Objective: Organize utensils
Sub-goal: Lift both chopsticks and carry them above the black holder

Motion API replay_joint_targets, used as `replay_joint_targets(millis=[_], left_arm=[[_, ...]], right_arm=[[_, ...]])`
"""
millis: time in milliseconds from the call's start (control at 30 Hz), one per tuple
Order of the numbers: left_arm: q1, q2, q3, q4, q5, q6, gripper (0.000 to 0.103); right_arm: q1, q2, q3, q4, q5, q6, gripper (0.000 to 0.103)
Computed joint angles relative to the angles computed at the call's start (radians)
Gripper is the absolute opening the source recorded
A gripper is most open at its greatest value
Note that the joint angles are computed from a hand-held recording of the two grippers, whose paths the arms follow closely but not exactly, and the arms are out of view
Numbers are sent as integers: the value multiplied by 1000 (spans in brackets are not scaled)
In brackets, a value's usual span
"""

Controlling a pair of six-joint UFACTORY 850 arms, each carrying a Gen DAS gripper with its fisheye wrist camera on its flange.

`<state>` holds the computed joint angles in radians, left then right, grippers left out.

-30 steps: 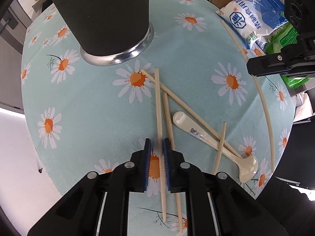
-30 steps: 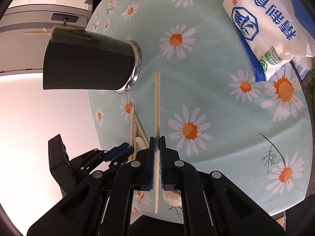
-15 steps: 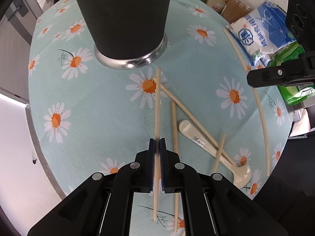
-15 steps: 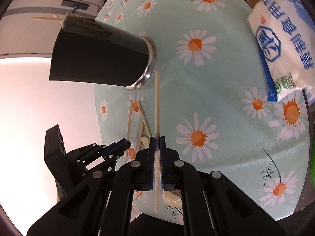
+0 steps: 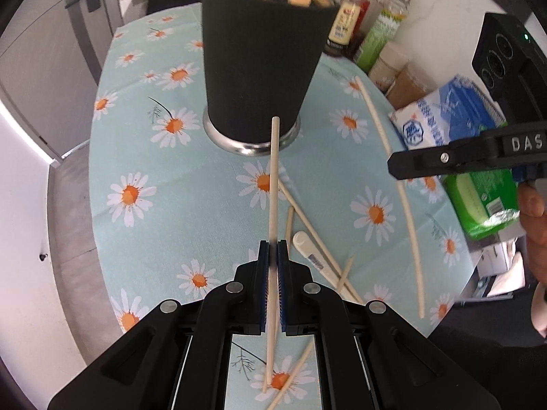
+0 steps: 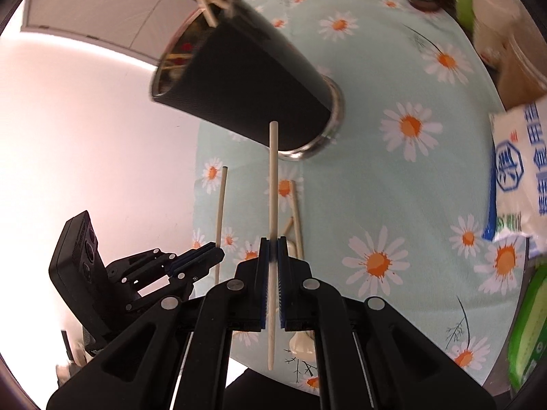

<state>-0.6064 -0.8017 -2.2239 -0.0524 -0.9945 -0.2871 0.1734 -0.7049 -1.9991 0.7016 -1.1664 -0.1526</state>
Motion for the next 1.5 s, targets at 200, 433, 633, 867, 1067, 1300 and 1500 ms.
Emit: replay_joint_targets(millis=[200, 433, 633, 867, 1067, 1300, 1500], left_arm=[[-16, 72, 80, 42, 96, -112, 4], [-31, 121, 116, 101, 202, -212, 4], [-19, 139, 119, 119, 310, -231, 4], [18, 118, 73, 44, 443, -146, 4], [41, 72, -8, 37, 524, -143, 4], [55, 5, -117, 197, 589, -319, 4], [64, -139, -357, 187, 550, -332, 4]], right_arm=[[29, 38, 7, -37, 50, -142, 6], [36, 74, 18, 11, 128, -282, 6], [30, 92, 7, 52, 208, -331, 6], [19, 79, -39, 109, 304, -340, 6], [10, 41, -115, 163, 391, -350, 6], [9, -75, -315, 130, 388, -304, 6], [12, -159, -449, 130, 429, -294, 6]])
